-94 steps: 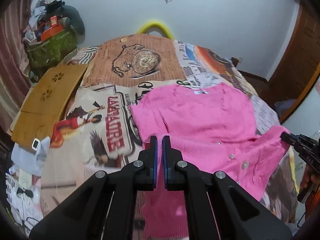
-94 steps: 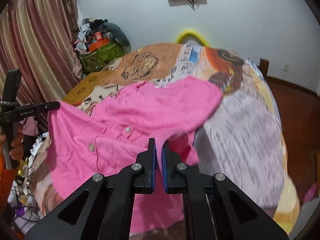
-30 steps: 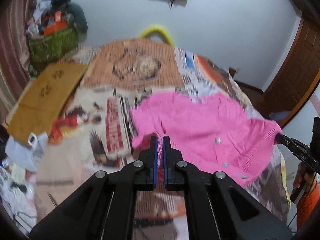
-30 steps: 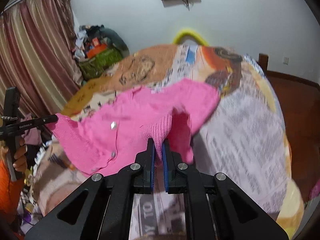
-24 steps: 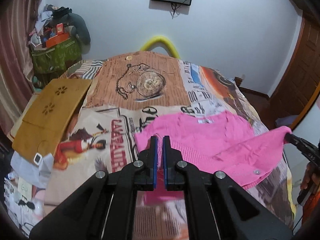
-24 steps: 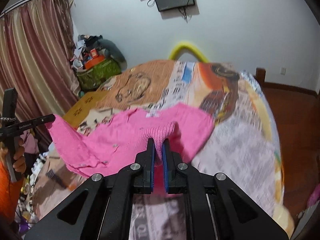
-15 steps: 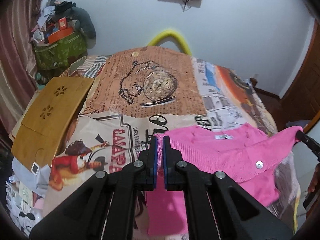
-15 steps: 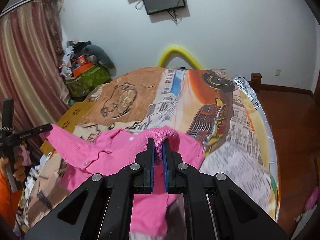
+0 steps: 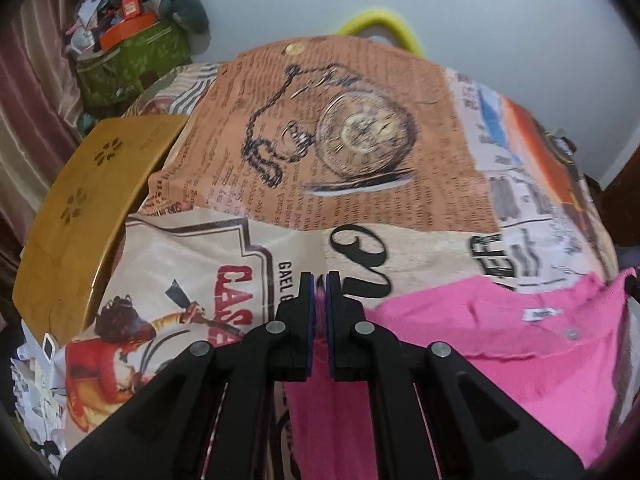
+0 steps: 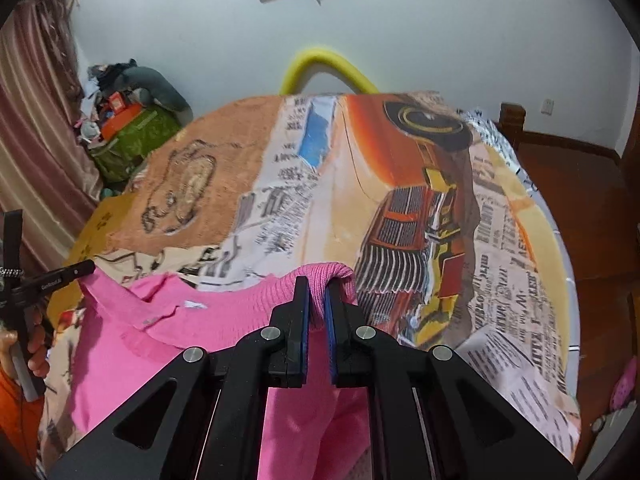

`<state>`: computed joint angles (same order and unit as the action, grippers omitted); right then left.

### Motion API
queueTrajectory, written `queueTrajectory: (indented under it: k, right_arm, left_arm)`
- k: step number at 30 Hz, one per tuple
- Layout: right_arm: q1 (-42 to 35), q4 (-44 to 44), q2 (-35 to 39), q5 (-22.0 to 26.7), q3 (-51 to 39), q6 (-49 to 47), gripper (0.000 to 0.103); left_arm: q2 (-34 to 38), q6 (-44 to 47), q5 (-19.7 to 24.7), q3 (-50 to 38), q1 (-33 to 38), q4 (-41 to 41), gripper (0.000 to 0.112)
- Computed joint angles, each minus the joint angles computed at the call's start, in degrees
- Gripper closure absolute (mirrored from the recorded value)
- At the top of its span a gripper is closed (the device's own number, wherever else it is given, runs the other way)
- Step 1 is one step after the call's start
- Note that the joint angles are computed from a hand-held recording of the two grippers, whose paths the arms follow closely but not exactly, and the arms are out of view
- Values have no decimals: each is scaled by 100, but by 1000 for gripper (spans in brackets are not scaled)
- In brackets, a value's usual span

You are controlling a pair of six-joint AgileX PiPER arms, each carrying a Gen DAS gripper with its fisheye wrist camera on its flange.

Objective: Fold small clothes

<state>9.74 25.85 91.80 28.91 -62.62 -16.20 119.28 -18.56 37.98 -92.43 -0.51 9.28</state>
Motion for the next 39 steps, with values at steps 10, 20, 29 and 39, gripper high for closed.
queueTrajectory:
  k: [10,20,29,39]
  right_arm:
    - [-304,-19,-587,217,334,-77,72]
    - [-319,137,-2522,809,1931,-418,58]
    - [-51,331,-3161,856,2982,-163,58]
    - [345,1309,-2846,233,3377,-424,96]
  left_arm:
    - [-699,696,-271,1020,208,-285,76]
    - [-2812,2156,-529,3667,289,-1390,55]
    - [-3280,2786,-632,4836,247,-2400,53]
    - [-3375,2603,-795,4946,28,-2610,105]
